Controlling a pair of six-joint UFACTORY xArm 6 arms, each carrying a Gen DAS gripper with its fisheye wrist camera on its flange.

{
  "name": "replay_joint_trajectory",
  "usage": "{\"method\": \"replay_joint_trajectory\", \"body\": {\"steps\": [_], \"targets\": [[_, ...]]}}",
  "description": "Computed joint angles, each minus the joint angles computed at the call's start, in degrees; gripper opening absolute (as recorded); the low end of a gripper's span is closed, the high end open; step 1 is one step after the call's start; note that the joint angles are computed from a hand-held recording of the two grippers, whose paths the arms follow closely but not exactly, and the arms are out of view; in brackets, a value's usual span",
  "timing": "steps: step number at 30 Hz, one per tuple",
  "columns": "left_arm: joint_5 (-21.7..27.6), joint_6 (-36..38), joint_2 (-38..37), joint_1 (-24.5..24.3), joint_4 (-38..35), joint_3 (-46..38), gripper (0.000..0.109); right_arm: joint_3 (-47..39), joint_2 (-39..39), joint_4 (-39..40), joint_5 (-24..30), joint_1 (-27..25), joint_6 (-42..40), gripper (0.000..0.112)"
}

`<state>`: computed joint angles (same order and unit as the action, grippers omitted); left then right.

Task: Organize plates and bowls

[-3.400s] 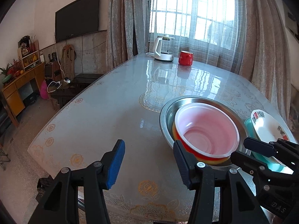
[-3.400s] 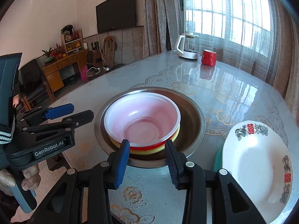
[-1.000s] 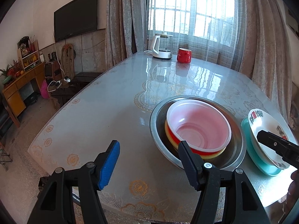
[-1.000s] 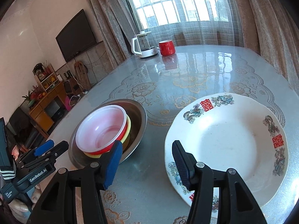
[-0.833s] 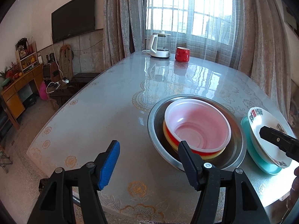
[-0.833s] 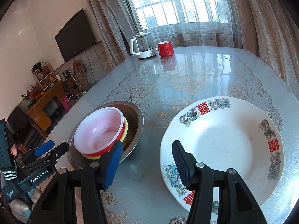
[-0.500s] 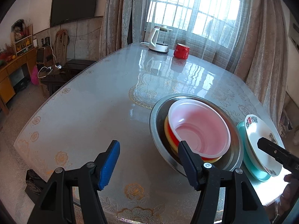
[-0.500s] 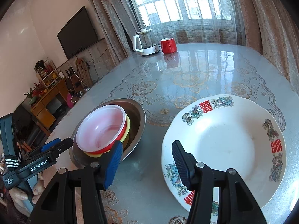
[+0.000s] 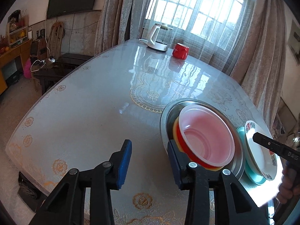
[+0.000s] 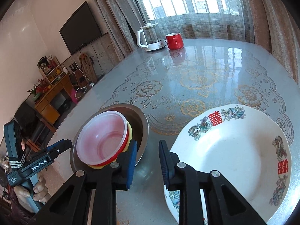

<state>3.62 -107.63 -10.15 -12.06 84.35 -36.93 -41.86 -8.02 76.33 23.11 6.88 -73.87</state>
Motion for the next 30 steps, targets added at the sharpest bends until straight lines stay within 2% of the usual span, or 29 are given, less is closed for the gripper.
{"method": "replay_joint_trajectory", "body": {"steps": [8,12,19,24,26,30], "targets": [[-1.1,10.6,2.2,0.2,-7.8,-1.4,0.037,-1.6,2.7,-4.3,-4.7,3.4,1.6,0.024],[0.0,16.9,3.6,-0.7,-11.9,-2.6,0.033,-3.2,4.7,-7.5,-5.7,3.8,3.7,0.024],[-1.6,25.9,7.5,-0.8,-19.5,-4.3,0.029,-5.4,7.6,-13.0,-6.3,4.4,6.9,0.024],[-3.3,26.3,8.4,-0.5,-19.0,-4.6,0.028,-6.1,9.7,-19.0,-6.7,5.3,10.8,0.024],[-3.2,24.0,8.5,-0.5,-16.4,-4.9,0.028,-5.9,10.4,-22.7,-7.6,5.9,13.5,0.021],[-3.3,21.1,8.6,-0.3,-13.6,-5.4,0.028,-5.8,10.6,-24.4,-8.2,6.2,15.0,0.019]]}}
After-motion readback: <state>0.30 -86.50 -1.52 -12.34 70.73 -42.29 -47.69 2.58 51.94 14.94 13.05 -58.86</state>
